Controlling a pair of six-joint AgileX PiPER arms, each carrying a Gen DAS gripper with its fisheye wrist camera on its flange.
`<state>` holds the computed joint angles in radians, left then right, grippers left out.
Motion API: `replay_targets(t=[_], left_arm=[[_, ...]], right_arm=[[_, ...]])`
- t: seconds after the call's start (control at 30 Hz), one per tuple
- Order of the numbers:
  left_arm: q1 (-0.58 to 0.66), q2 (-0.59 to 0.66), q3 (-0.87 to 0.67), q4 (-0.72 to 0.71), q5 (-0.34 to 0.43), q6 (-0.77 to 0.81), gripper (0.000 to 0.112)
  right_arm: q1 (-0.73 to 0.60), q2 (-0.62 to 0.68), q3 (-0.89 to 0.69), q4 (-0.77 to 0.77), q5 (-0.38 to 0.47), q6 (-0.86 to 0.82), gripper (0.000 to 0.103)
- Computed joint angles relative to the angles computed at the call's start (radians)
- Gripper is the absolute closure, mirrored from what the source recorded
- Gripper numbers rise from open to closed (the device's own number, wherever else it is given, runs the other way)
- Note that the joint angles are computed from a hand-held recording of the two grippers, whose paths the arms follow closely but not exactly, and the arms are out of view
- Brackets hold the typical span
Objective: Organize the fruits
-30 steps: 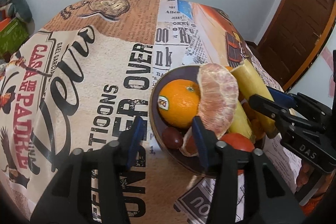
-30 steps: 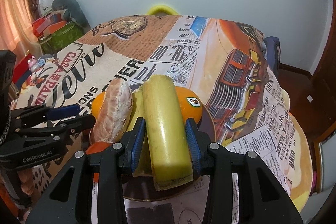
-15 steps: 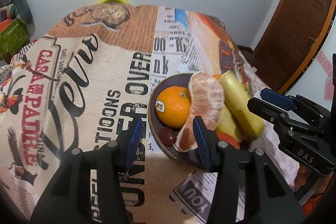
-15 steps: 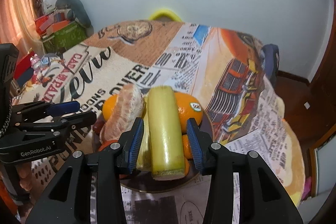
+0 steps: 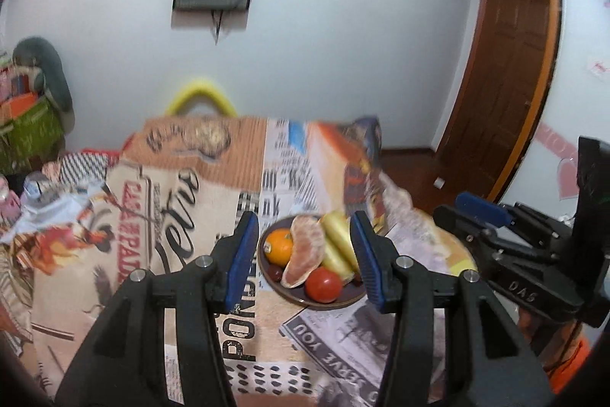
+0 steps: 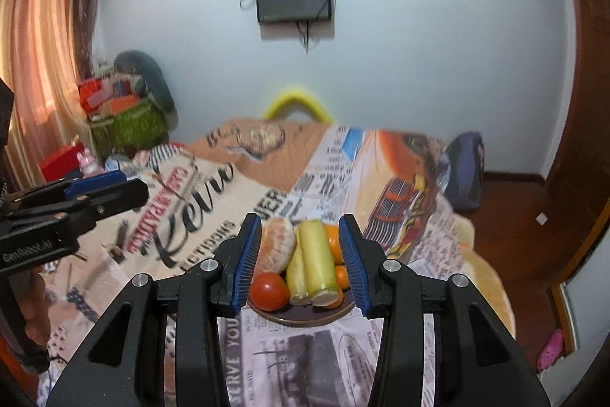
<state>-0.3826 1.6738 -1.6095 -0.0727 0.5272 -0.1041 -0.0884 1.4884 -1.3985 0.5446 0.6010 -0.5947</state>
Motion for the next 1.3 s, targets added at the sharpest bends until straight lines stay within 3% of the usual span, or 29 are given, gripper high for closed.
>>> replay_targets(t=[0.17,0.37,0.43,0.5,0.57,0.77,1.07,1.3], left_arm=[[-0.057,-0.165,0.108,0.134,-0.053,-0.113,0.063],[-0.159,-0.336,0.205,0.419,-0.07,-0.358,0.062],[-0.208,-0.377,0.231,0.555,-0.056,-0.468,0.055],[-0.241,-0.398,0.25,0.661,-0.047,-0.561,0.044],[-0.262,-0.415,0.265,0.701,-0.041,-0.598,0.042],[-0.312,-0.433,0.289,0.8,-0.004,-0.684,0.029],[-0.373,-0.465,0.349,0.985,0.034,-0.86,0.013],[-0.386,-0.464,0.36,1.024,0.048,-0.894,0.01]], right_arm=[[0.005,-0.153,0.078,0.029,-0.027,-0.002,0.064],[0.003,-0.289,0.133,0.078,-0.049,-0.023,0.064],[0.002,-0.325,0.151,0.094,-0.057,-0.029,0.064],[0.009,-0.354,0.169,0.084,-0.075,-0.009,0.05],[0.021,-0.38,0.195,0.069,-0.109,0.009,0.042],[0.062,-0.408,0.241,-0.031,-0.184,0.105,0.024],[0.051,-0.475,0.294,-0.107,-0.211,0.183,0.003],[0.037,-0.501,0.317,-0.116,-0.221,0.184,0.0]])
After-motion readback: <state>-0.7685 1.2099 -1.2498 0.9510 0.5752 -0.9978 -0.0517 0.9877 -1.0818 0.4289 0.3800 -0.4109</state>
